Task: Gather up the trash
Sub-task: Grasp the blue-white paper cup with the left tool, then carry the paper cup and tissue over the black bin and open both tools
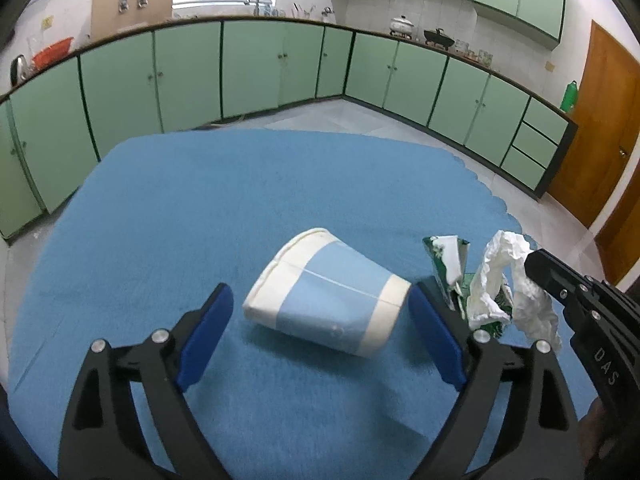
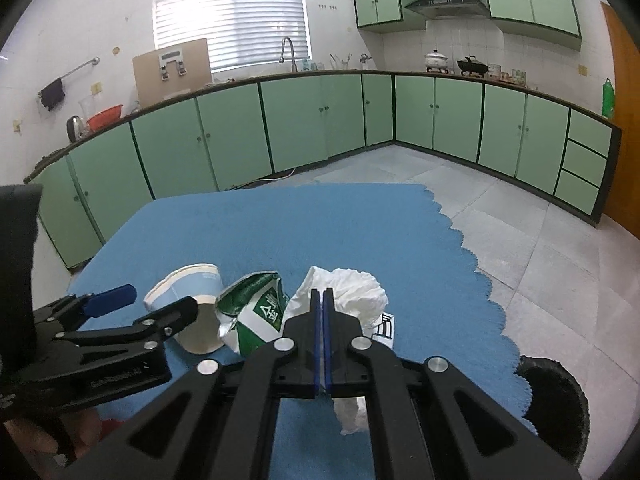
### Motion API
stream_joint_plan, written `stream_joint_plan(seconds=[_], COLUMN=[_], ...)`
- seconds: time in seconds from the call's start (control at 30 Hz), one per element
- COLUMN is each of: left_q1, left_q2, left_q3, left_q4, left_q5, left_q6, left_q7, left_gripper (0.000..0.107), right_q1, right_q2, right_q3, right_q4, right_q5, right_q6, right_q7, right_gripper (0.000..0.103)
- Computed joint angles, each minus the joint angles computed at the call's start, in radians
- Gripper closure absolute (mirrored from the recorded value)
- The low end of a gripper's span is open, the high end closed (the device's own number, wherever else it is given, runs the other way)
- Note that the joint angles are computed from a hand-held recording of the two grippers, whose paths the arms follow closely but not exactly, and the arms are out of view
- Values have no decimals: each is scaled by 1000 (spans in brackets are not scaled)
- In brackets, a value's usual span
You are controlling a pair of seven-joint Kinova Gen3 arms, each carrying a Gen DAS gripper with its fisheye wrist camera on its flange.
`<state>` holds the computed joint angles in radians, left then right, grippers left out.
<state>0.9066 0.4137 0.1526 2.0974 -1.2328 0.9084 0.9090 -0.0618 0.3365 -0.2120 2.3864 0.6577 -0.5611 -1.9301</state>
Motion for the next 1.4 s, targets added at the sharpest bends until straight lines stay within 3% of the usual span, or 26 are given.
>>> stream_joint_plan(seconds=[0.23, 0.4, 0.63, 0.97, 1.07, 1.23, 1.4], left_q1=[-79, -75, -12, 86, 135, 174, 193], left_q2=[-18, -14, -15, -7, 10, 31, 73], left_q3=[-17, -23, 9, 47, 47, 45, 29], left_q4=[47, 48, 35, -90, -151, -225, -311], left_q5=[-80, -103, -107, 39, 76, 70, 40], left_q6=[-180, -186, -65, 154, 255, 304, 285], left_q7=[-3, 11, 95, -10, -45, -92, -145], left_gripper=[19, 29, 32, 32, 32, 32, 32], right_q1=[-21, -12, 31, 110, 123, 156, 211], right_q2=[30, 39, 11, -83, -111, -144, -164], right_q3=[-2, -14, -21, 33, 68, 126, 186], right_q4=[-14, -13, 3, 41, 56, 75, 83], right_q5=[-34, -38, 18, 213, 262, 335, 407], right_q6=[21, 26, 3, -87, -123, -181, -223], right_q7=[27, 34, -4, -151, -180, -223, -258], right_gripper=[102, 102, 102, 102, 102, 102, 102])
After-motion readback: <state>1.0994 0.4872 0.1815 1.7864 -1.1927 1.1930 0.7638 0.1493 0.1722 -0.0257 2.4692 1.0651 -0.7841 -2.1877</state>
